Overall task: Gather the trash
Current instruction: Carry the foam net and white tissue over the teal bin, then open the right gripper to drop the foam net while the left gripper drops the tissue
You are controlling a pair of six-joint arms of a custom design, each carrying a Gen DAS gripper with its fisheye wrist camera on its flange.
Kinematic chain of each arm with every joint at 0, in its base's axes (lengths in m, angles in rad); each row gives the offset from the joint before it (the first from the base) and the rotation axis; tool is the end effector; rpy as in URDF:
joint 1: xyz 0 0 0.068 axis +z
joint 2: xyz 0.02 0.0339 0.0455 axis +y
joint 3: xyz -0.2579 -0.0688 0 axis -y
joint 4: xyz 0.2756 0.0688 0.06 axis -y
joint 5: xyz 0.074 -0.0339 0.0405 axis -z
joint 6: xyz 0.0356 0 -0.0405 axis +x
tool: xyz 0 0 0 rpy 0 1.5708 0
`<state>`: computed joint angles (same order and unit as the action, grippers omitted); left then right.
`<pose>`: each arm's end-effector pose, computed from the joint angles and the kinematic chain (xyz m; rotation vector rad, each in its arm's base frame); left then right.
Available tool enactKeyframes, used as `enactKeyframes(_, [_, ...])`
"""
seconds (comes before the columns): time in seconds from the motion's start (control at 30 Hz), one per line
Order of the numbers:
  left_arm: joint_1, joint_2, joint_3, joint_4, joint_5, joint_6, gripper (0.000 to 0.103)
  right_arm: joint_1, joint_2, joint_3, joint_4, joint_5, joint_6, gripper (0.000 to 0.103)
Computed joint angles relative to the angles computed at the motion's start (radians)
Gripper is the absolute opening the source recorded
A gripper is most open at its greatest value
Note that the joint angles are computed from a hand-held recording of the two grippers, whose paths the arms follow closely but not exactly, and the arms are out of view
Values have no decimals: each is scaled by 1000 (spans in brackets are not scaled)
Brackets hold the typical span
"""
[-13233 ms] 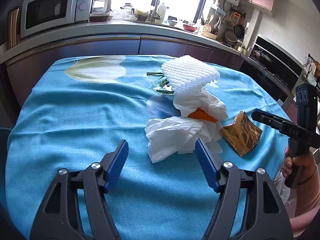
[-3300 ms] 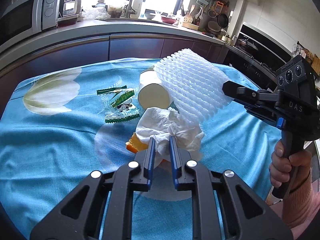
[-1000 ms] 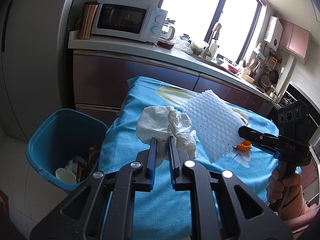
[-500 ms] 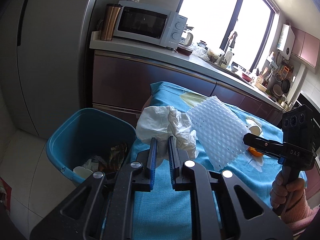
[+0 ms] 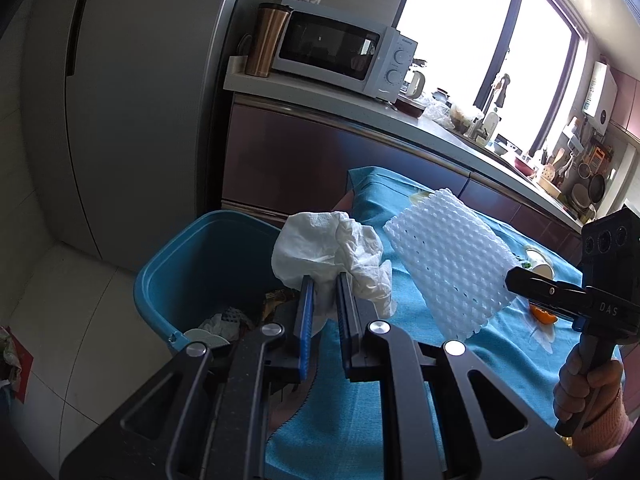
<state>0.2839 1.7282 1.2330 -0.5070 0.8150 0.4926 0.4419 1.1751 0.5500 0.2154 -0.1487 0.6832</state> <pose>0.3763 0.0828 0.2071 0.5161 2.2061 -0.6494 0.2503 0.1242 0.1953 0.1495 2.0780 0.8591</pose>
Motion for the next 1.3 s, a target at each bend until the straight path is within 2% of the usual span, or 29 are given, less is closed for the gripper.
enactKeyframes(0.63, [29, 111, 77, 35, -60, -46, 12, 9, 221, 185, -27, -38, -25, 10])
enactKeyframes(1.3, [4, 214, 141, 74, -142, -108, 12, 34, 423, 349, -94, -21, -12, 10])
